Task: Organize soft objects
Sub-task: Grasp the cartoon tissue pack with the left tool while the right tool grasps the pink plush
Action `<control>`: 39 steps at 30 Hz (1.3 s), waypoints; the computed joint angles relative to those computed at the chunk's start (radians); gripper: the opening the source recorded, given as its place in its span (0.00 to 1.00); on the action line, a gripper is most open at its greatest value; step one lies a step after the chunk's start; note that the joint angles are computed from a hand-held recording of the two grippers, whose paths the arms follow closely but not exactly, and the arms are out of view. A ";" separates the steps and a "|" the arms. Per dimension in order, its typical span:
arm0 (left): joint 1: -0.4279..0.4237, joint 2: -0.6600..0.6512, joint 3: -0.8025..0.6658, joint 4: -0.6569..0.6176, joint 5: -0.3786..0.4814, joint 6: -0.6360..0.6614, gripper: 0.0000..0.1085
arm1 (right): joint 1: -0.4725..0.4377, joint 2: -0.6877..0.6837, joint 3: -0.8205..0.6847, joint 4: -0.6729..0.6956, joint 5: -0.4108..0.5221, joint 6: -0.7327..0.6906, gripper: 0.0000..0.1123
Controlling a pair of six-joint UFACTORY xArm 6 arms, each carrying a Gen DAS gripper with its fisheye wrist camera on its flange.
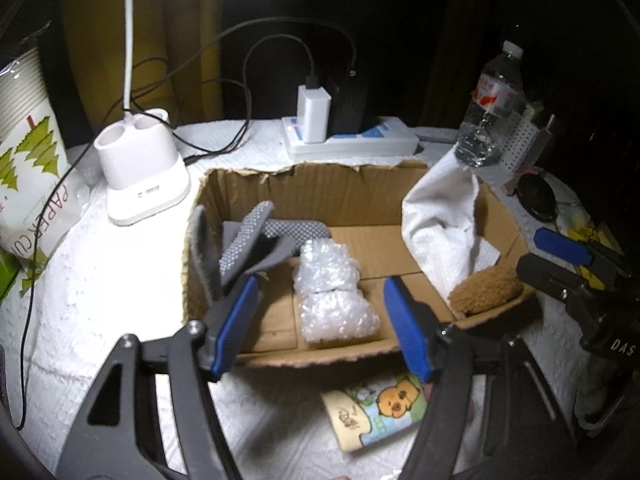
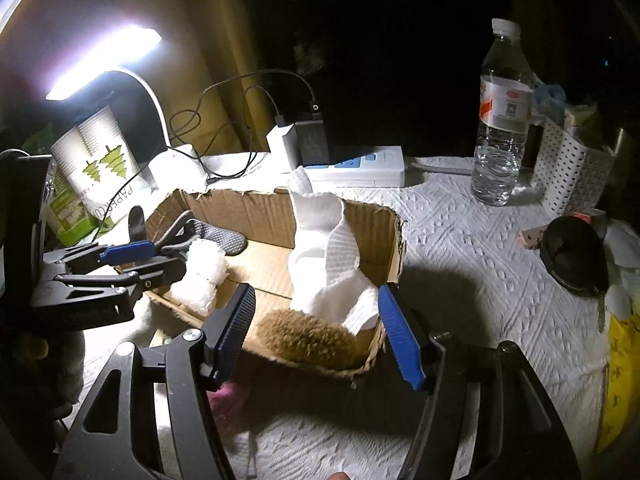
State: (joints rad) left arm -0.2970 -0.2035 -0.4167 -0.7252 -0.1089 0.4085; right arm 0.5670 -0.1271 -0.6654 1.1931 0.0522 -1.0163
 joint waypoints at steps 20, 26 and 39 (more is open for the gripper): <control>0.002 -0.274 0.211 0.060 0.017 -0.046 0.63 | 0.091 -0.168 0.201 -0.446 -0.069 0.503 0.60; -0.012 -0.302 0.234 -0.147 0.024 0.132 0.63 | 0.110 -0.151 0.215 -0.538 -0.074 0.612 0.60; 0.010 -0.237 0.154 -0.794 0.086 0.756 0.63 | 0.138 -0.028 0.184 -0.651 -0.058 0.763 0.60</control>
State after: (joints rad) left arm -0.2873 -0.4408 -0.2625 -1.5193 -0.0229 1.1646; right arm 0.7048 -0.1548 -0.4817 0.5417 -0.0056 -0.2532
